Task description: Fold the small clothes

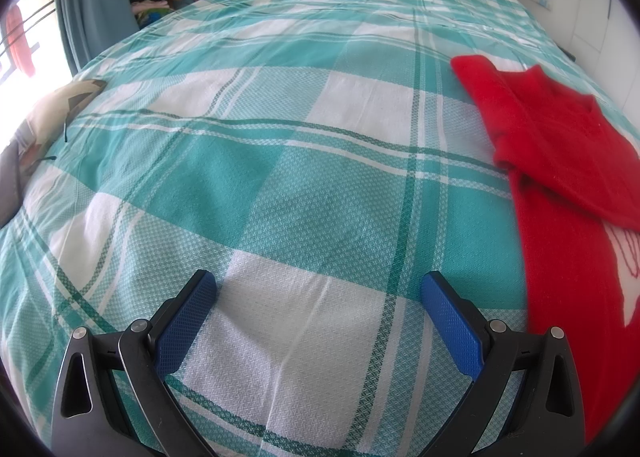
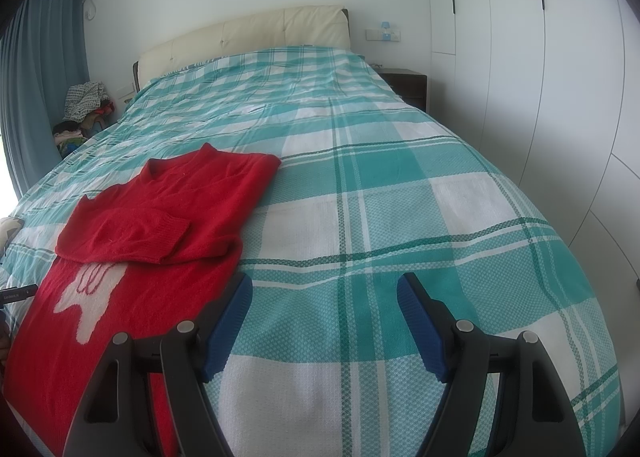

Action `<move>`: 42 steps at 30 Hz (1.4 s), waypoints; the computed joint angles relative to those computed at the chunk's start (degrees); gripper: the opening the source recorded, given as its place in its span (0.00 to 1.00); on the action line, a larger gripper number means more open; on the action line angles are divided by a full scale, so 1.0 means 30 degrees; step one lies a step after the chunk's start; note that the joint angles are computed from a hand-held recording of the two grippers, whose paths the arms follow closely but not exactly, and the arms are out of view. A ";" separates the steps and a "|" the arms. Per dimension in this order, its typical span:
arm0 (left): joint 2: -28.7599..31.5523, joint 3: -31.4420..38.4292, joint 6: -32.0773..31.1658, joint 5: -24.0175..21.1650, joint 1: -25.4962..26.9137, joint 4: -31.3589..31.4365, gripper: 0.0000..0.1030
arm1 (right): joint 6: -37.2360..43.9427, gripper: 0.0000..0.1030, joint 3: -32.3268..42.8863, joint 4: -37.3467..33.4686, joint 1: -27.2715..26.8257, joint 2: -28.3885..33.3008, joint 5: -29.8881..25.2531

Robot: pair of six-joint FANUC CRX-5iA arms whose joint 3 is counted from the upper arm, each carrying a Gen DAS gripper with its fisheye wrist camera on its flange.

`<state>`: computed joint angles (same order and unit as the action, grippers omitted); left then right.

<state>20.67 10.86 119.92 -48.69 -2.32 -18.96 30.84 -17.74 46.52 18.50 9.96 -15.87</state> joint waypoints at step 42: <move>0.0048 0.0099 0.0050 -0.0127 -0.0060 -0.0081 0.99 | 0.0127 0.72 0.0063 -0.0124 0.0025 0.0111 0.0003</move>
<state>20.81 11.15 120.07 -49.07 -2.50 -19.20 31.23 -17.55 46.14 18.57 10.29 -15.86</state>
